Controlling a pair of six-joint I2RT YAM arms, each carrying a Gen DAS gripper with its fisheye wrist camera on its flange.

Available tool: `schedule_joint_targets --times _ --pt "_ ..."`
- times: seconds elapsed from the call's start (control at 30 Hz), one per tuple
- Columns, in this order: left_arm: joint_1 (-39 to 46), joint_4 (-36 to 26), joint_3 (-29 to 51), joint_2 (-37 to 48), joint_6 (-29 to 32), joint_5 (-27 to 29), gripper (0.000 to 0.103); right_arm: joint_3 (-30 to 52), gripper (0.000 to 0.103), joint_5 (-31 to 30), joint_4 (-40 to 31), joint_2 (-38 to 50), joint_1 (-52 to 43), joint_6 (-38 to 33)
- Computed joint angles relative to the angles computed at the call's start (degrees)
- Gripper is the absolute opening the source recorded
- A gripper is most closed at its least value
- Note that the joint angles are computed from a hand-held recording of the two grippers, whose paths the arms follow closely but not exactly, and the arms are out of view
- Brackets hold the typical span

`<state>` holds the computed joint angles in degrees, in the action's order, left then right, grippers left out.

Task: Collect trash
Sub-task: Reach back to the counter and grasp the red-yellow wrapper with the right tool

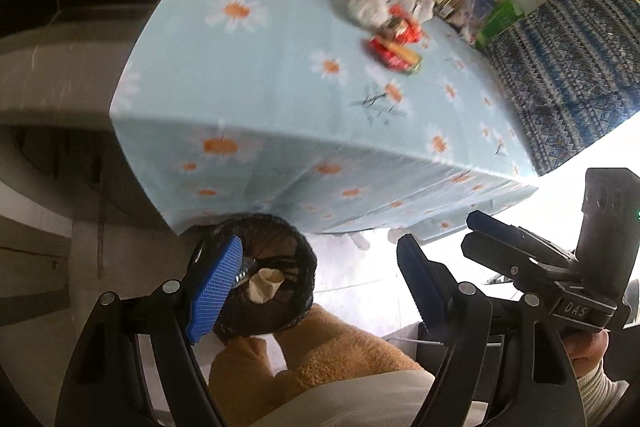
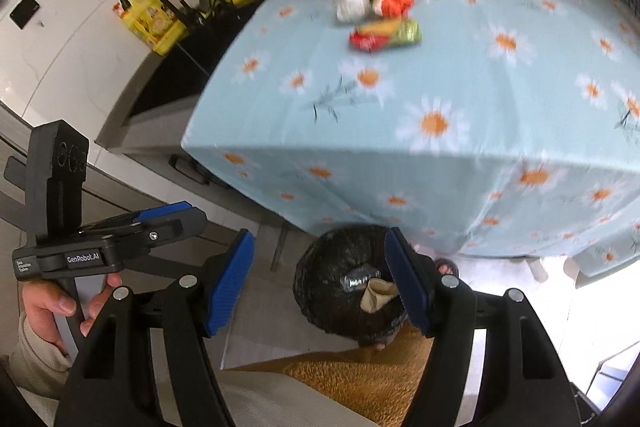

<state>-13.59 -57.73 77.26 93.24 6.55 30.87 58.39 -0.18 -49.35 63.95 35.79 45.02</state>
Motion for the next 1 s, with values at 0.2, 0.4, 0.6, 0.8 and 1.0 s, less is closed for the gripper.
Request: schedule_joint_targets --times 0.2,0.4,0.6,0.8,1.0 --pt "-2.4 -0.3 4.9 0.3 -1.1 -1.1 0.077 6.8 0.068 -1.7 -2.4 1.3 -4.5 -5.3" --pt "-4.2 0.3 9.6 2.3 -4.2 -1.5 0.077 12.5 0.068 -4.9 -3.6 4.1 -12.0 -13.5" --pt "-5.0 2.5 13.3 4.6 -8.9 -3.3 0.077 18.8 0.068 -10.2 -3.8 11.1 -20.6 -23.1" --pt "-5.4 2.7 16.9 7.6 -13.3 -6.0 0.077 27.3 0.068 -14.1 -3.9 21.3 -26.9 -33.4" --pt "-6.4 2.5 19.4 10.9 -17.4 -9.1 0.077 33.9 0.068 -18.4 -3.7 32.1 -31.7 -37.1"
